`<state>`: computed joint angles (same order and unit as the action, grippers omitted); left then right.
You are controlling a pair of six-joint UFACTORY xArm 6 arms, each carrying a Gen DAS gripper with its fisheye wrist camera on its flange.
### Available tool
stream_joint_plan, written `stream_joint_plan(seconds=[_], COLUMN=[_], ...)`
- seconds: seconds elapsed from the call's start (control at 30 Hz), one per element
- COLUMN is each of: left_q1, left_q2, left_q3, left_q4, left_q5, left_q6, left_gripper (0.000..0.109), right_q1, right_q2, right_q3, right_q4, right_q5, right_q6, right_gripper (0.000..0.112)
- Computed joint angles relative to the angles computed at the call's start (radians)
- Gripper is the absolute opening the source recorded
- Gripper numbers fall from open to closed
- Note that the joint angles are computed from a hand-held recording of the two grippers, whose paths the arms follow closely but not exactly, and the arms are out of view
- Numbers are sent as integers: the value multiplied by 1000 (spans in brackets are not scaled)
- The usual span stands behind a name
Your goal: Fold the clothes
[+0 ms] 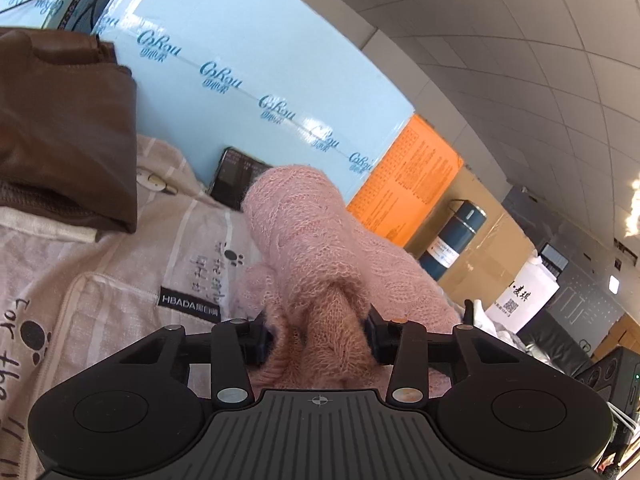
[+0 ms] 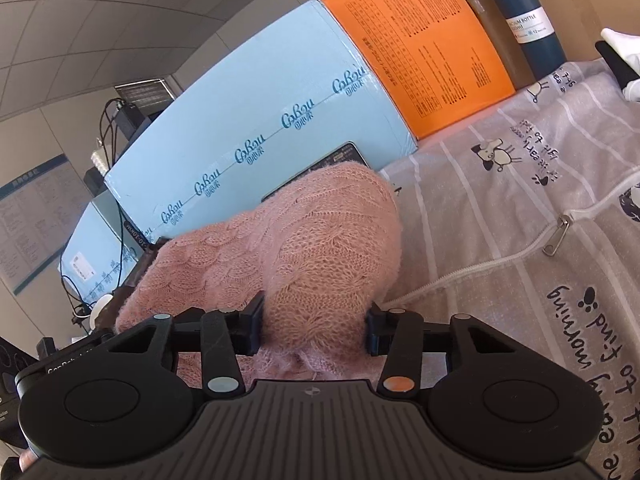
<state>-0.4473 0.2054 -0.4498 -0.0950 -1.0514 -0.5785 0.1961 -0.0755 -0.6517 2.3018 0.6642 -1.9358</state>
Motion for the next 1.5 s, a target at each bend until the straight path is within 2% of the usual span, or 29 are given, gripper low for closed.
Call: stream_joint_plan(seconds=[0.2, 0.3, 0.4, 0.57, 0.63, 0.8, 0.97, 1.13, 1.23, 1.27, 1.33, 1.37, 1.5], left_q1=[-30, 2, 64, 192, 262, 375, 442, 447, 418, 407, 364, 364, 352], left_q2=[-108, -190, -260, -315, -297, -205, -141, -102, -70, -60, -43, -36, -21], left_q3=[102, 161, 200, 212, 191, 117, 68, 42, 10, -2, -41, -53, -93], left_q4=[-131, -186, -230, -281, -261, -202, -165, -216, -313, -349, -486, -506, -580], left_q5=[-170, -232, -247, -231, -217, -191, -130, -73, -52, -45, -9, 2, 66], left_q6=[143, 223, 263, 271, 237, 211, 155, 200, 250, 270, 348, 354, 437], left_gripper=[40, 40, 40, 40, 40, 40, 40, 40, 51, 64, 81, 84, 86], right_q1=[71, 131, 208, 336, 375, 448, 476, 496, 518, 525, 539, 542, 555], right_q2=[-110, -104, -52, 94, 163, 326, 474, 597, 667, 690, 726, 742, 800], right_q3=[28, -19, -105, -290, -376, -585, -764, -912, -1009, -1042, -1091, -1109, -1173], right_q4=[78, 82, 88, 117, 131, 160, 123, 50, 4, -12, -31, -57, -230], right_q5=[44, 72, 92, 77, 45, -48, -122, -219, -316, -350, -405, -418, -464], right_q6=[-75, -81, -83, -98, -97, -97, -50, 21, 62, 74, 85, 112, 299], right_gripper=[36, 36, 36, 36, 36, 36, 36, 38, 44, 48, 54, 59, 63])
